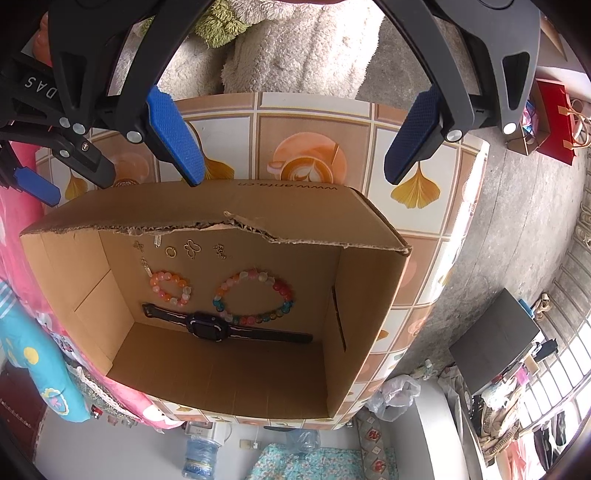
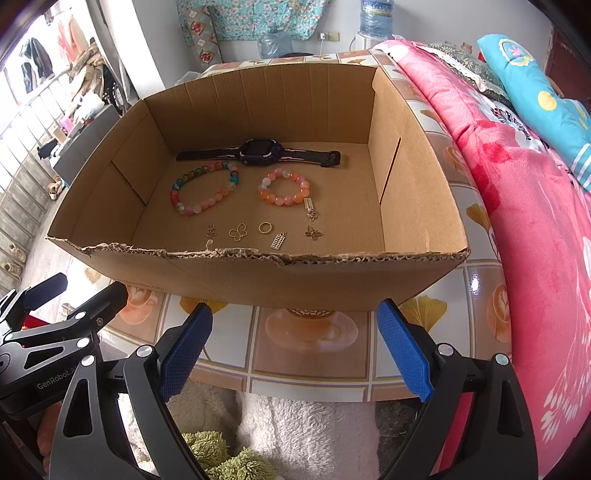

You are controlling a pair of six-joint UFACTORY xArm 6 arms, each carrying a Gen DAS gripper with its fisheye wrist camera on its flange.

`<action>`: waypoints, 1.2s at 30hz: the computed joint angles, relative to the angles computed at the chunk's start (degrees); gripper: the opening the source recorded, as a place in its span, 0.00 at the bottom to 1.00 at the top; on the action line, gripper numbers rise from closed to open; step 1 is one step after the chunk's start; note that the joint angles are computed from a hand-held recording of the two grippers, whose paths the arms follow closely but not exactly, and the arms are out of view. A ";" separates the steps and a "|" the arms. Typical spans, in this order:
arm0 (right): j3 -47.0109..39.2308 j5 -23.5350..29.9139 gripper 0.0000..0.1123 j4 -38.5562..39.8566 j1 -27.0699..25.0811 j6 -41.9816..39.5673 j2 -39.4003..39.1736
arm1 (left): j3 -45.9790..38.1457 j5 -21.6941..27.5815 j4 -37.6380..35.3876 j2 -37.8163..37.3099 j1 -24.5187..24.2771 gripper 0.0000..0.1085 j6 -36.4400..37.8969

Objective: Organize jewelry

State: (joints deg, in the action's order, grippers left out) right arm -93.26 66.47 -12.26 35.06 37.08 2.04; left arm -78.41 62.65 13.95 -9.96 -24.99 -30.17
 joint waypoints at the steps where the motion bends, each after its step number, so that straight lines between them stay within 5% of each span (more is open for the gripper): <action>1: 0.00 0.00 0.79 0.00 0.00 0.00 0.00 | -0.01 -0.04 -0.01 0.01 0.00 0.87 -0.02; 36: -1.28 1.08 0.79 0.32 0.03 -0.23 0.68 | 0.21 0.02 -0.67 -0.12 0.20 0.87 0.04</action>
